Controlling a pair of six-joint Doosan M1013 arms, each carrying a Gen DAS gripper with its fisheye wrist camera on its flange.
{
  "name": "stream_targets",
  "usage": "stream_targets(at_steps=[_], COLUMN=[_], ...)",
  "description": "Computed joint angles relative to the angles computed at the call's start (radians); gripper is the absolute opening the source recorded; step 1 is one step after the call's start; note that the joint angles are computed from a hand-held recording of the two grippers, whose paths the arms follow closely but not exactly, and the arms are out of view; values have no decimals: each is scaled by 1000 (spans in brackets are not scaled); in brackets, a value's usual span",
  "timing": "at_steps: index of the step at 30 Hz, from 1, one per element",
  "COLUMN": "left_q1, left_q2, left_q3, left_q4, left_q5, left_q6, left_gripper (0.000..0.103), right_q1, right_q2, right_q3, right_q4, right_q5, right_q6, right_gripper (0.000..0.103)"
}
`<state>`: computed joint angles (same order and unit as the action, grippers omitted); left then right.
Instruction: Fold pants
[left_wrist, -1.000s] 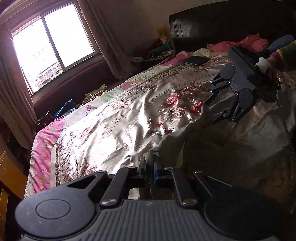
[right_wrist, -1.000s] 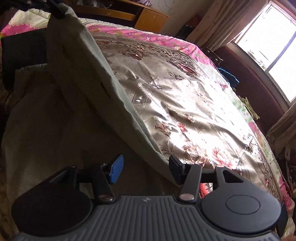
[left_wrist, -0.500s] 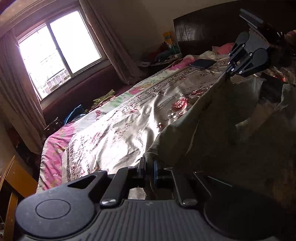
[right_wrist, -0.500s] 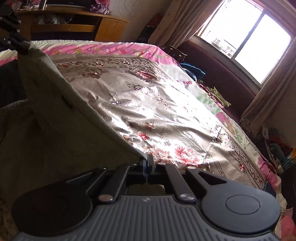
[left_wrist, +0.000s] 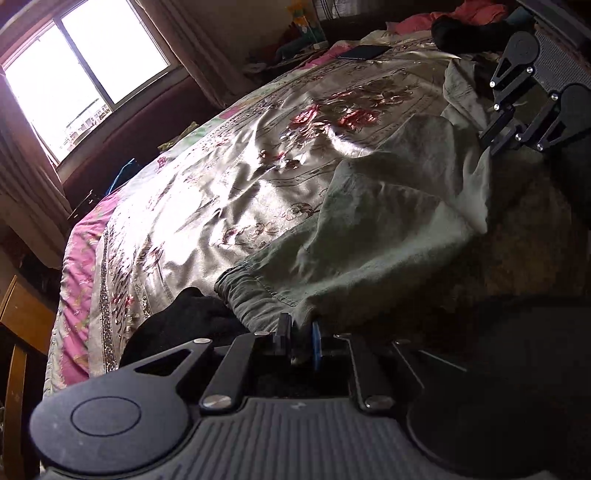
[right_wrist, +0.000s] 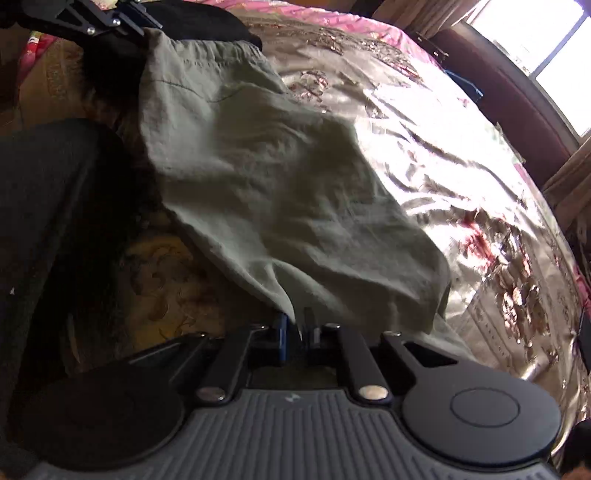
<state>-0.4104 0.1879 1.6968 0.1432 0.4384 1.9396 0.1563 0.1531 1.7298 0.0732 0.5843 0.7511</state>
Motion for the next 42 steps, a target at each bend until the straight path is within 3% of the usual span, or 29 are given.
stream_targets(at_steps=[2, 4, 6, 7, 11, 14, 16, 18, 21, 23, 24, 25, 27, 31, 35, 38, 40, 42], left_q1=[4, 0, 4, 8, 26, 40, 48, 53, 60, 60, 60, 61, 64, 68, 60, 54, 45, 41], left_q2=[2, 9, 17, 19, 4, -12, -16, -17, -20, -25, -28, -31, -41, -64, -78, -67, -45, -16], left_q3=[0, -4, -22, -30, -31, -24, -20, -14, 1, 12, 19, 24, 38, 60, 62, 43, 24, -7], left_q4=[-14, 21, -37, -67, -75, -64, -69, -70, -86, -64, -48, -37, -36, -3, 107, -1, -198, -420], left_q5=[-21, -26, 15, 35, 2, -73, -110, -134, -144, -142, -140, -139, -139, -168, -178, -146, -147, -142], left_q6=[24, 60, 159, 211, 207, 151, 133, 111, 97, 70, 50, 31, 10, -75, -193, -78, 125, 314], left_gripper=[29, 29, 30, 30, 34, 35, 35, 35, 35, 35, 35, 35, 35, 35, 36, 40, 41, 42], right_q1=[4, 11, 16, 28, 87, 122, 121, 105, 83, 73, 69, 66, 58, 67, 117, 187, 192, 168], right_q2=[-20, -15, 18, 36, 136, 170, 192, 219, 271, 291, 291, 287, 255, 190, 205, 180, 154, 121], right_q3=[5, -13, -41, -50, -104, -119, -139, -163, -211, -224, -220, -216, -190, -141, -143, -102, -63, -30], right_q4=[156, 352, 505, 539, 561, 484, 472, 555, 672, 735, 758, 777, 875, 1062, 986, 784, 862, 934], right_q5=[-22, 60, 162, 177, 181, 62, 38, 74, 190, 211, 203, 196, 183, 174, 163, 30, -10, 10], right_q6=[-97, -210, -259, -264, -230, -143, -66, -64, -64, -17, 3, 22, -28, -322, -353, -394, -514, -560], right_gripper=[26, 26, 26, 26, 27, 29, 29, 30, 40, 40, 33, 9, 8, 8, 8, 16, 28, 35])
